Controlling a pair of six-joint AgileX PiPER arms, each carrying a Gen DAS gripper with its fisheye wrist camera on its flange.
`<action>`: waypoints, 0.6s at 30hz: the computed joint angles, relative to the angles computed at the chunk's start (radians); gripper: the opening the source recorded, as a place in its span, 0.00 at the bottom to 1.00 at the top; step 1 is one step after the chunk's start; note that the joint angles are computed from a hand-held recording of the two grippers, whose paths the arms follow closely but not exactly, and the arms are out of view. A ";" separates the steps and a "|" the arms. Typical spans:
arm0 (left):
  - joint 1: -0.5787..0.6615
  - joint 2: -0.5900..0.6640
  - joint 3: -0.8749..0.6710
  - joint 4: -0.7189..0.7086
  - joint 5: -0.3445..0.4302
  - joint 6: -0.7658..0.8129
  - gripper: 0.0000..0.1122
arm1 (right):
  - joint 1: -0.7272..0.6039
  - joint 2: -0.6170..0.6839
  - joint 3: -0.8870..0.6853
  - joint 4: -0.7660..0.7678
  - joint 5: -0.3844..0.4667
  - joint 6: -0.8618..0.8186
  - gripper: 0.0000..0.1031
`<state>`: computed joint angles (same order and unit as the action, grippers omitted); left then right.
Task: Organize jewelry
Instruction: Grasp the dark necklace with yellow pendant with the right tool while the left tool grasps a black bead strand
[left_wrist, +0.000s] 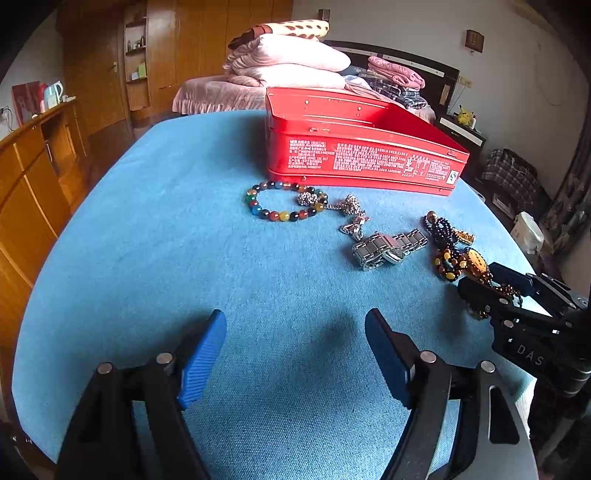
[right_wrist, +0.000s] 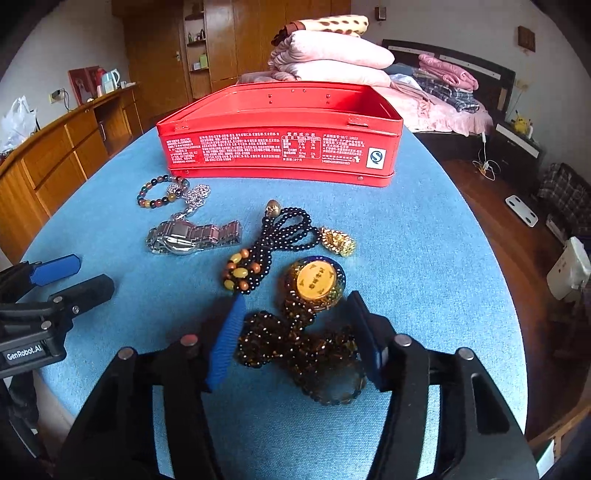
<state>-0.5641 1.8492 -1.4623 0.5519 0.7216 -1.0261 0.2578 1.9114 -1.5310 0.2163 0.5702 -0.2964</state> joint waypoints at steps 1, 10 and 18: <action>0.001 0.003 -0.005 -0.004 -0.003 0.004 0.68 | -0.015 0.001 -0.002 0.041 0.008 -0.035 0.47; 0.006 0.066 -0.115 -0.091 -0.012 0.111 0.68 | -0.102 0.010 -0.033 0.157 0.060 -0.090 0.30; -0.023 0.163 -0.304 -0.201 -0.019 0.261 0.67 | -0.134 0.011 -0.044 0.050 0.044 0.014 0.30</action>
<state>-0.5866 2.0120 -1.7668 0.3513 0.7024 -0.7652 0.1239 1.9224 -1.5751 0.2662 0.6140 -0.2829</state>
